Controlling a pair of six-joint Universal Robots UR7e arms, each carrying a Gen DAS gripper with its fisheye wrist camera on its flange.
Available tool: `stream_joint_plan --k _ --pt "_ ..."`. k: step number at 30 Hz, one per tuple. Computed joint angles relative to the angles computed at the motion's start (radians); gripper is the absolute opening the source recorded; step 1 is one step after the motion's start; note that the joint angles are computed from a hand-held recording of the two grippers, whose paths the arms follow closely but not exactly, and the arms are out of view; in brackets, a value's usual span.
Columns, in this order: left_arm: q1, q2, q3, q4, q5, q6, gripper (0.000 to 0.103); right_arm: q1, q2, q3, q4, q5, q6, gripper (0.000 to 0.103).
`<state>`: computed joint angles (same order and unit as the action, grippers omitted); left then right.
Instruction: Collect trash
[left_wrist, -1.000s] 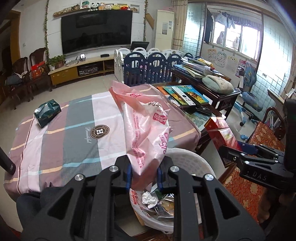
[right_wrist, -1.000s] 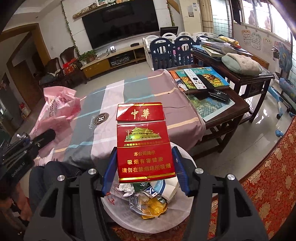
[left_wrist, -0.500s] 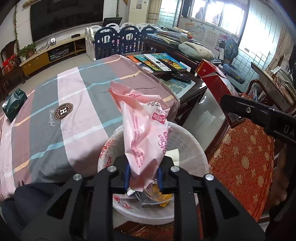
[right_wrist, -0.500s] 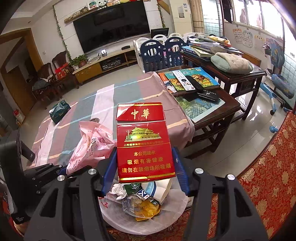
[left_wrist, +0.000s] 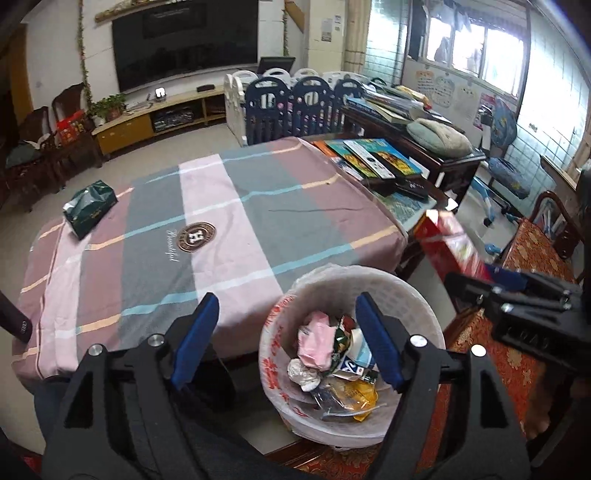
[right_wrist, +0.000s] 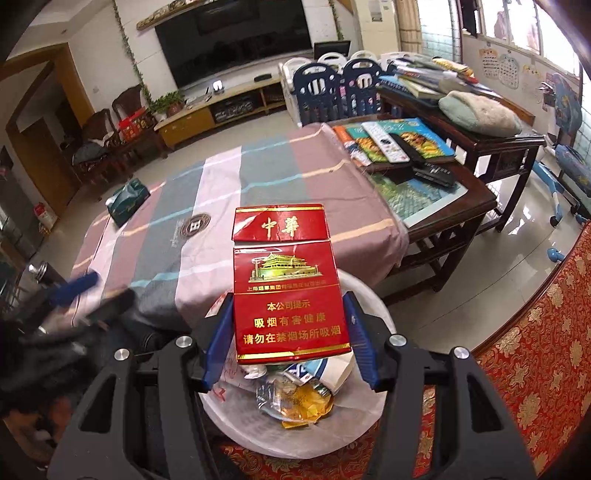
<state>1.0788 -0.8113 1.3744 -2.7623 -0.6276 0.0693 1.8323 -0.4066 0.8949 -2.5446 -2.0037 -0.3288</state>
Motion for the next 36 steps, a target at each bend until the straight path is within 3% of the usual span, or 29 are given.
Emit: stream_joint_plan --k 6,7,8,9,10,14,17,20,24,28,36 --pt "-0.040 -0.044 0.056 -0.165 0.089 0.076 0.089 0.005 0.036 -0.040 0.120 -0.039 0.041 0.058" --pt "-0.045 -0.051 0.065 -0.184 0.098 0.083 0.090 0.005 0.036 -0.042 0.136 -0.032 0.046 0.060" --pt "-0.051 -0.055 0.071 -0.200 0.106 0.090 0.092 0.005 0.035 -0.043 0.142 -0.028 0.048 0.069" --pt "-0.054 -0.059 0.074 -0.210 0.112 0.094 0.093 0.007 0.031 -0.035 0.131 -0.030 0.047 0.079" --pt "-0.059 -0.062 0.079 -0.220 0.121 0.095 0.094 0.011 0.027 -0.024 0.105 -0.039 0.041 0.082" --pt "-0.077 -0.083 0.097 -0.273 0.143 0.091 0.099 0.039 0.003 0.012 0.002 -0.087 -0.005 0.091" --pt "-0.101 -0.093 0.104 -0.287 0.212 0.083 0.099 0.074 -0.023 0.051 -0.116 -0.122 -0.056 0.099" --pt "-0.123 -0.103 0.117 -0.343 0.250 0.124 0.100 0.104 -0.043 0.065 -0.163 -0.153 -0.067 0.099" --pt "-0.145 -0.108 0.125 -0.430 0.288 0.183 0.100 0.118 -0.077 0.098 -0.206 -0.100 -0.085 0.100" --pt "-0.153 -0.116 0.130 -0.489 0.296 0.211 0.100 0.132 -0.078 0.120 -0.303 -0.096 -0.144 0.100" --pt "-0.156 -0.115 0.123 -0.520 0.312 0.229 0.100 0.134 -0.079 0.119 -0.316 -0.069 -0.142 0.099"
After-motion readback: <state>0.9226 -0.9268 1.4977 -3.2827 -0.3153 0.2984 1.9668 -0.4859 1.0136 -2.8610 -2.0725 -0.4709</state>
